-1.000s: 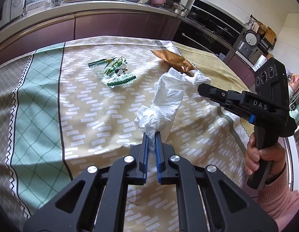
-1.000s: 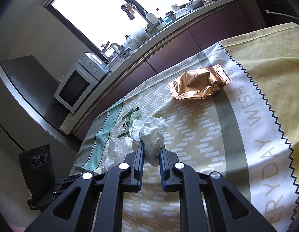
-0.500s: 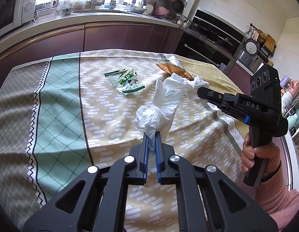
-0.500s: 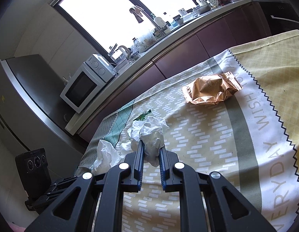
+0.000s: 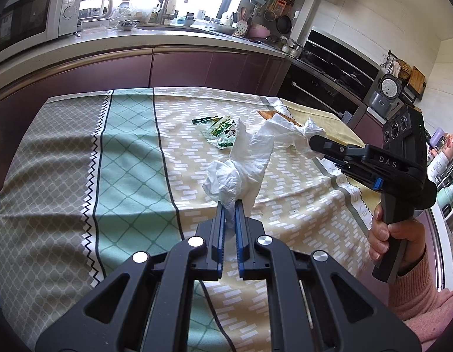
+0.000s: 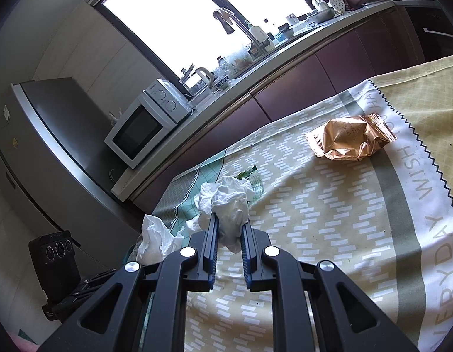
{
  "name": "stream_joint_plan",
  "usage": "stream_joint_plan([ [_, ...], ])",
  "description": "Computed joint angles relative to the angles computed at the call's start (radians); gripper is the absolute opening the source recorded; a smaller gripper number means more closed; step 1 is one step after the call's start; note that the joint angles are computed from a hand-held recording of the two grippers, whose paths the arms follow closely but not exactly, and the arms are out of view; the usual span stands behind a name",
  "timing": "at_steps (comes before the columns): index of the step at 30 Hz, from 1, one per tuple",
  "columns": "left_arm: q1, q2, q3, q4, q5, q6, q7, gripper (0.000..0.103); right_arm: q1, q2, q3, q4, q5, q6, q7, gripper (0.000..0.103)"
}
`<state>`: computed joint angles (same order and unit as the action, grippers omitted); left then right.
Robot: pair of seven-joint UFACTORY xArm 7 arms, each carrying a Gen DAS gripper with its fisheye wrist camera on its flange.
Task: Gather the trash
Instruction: 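Lift both tissues with both grippers and carry them to the teal bin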
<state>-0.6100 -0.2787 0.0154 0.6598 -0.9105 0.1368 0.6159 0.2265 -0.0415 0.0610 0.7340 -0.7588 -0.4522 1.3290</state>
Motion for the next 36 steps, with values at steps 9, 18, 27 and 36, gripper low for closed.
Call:
stream_joint_plan([
  [9,0.016,-0.084,0.032,-0.072,0.073,-0.022,-0.053,0.007,0.012,0.038,0.035,0.067,-0.021,0.002,0.015,0.013],
  [18,0.033,-0.174,0.088,-0.145,0.217,-0.035,-0.164,0.007,-0.010,0.114,0.100,0.168,-0.085,0.004,0.064,0.013],
  [27,0.065,-0.262,0.141,-0.206,0.356,-0.028,-0.261,0.007,-0.042,0.188,0.183,0.270,-0.136,0.029,0.098,0.013],
  [36,0.101,-0.315,0.161,-0.243,0.457,-0.025,-0.334,0.007,-0.081,0.255,0.266,0.349,-0.169,0.054,0.101,0.013],
])
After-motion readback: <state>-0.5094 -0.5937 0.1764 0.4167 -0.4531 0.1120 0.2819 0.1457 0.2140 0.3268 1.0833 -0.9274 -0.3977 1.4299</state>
